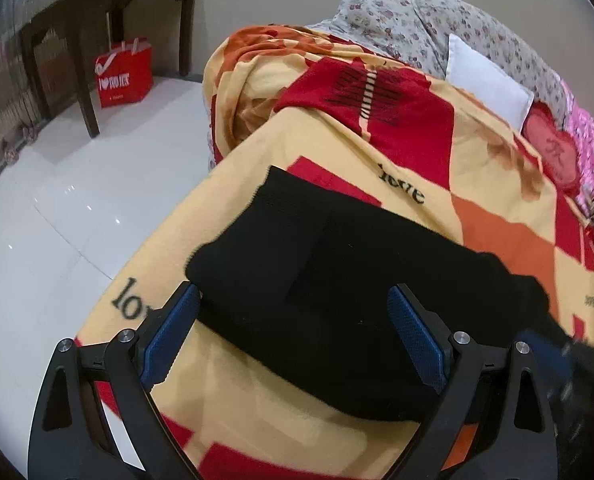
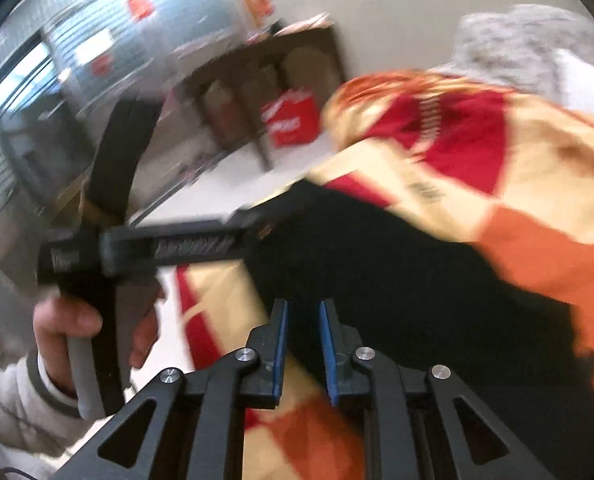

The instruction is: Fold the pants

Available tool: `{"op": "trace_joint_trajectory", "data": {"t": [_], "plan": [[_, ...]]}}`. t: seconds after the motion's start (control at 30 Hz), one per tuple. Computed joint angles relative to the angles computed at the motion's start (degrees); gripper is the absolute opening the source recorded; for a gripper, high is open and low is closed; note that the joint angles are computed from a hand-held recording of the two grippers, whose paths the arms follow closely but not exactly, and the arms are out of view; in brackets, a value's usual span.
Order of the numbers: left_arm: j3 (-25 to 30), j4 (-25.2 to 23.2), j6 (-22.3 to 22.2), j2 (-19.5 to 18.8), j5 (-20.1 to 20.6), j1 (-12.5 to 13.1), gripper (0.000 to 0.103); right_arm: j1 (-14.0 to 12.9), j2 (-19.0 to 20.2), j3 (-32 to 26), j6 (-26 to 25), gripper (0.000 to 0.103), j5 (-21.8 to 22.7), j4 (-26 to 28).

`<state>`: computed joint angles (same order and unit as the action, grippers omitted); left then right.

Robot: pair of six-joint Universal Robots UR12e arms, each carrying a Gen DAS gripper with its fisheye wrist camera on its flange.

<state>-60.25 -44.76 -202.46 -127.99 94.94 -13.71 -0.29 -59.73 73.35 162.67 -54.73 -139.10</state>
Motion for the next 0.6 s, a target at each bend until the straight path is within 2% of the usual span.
{"op": "trace_joint_trajectory", "data": {"t": [0.13, 0.23, 0.3, 0.43, 0.6], "plan": [[1.47, -1.70, 0.75, -1.36, 1.49, -0.54, 0.095, -0.35, 0.76, -0.30, 4.29, 0.015, -9.80, -2.30], [2.31, -2.37, 1.88, -2.29, 3.25, -0.96, 0.095, -0.45, 2.01, -1.49, 7.58, 0.015, -13.59, -1.64], [2.78, -2.71, 2.54, -2.64, 4.54, -1.29, 0.095, -1.06, 2.89, -2.31, 9.91, 0.015, -11.54, -1.43], [3.10, -3.91, 1.68, -2.44, 4.17, -1.19, 0.095, -1.13, 2.72, -2.97, 9.80, 0.015, -11.54, 0.16], [2.24, -2.93, 2.00, -1.36, 3.26, -1.57, 0.095, -1.98, -0.33, 1.27, 8.85, 0.015, -11.84, -2.79]]}}
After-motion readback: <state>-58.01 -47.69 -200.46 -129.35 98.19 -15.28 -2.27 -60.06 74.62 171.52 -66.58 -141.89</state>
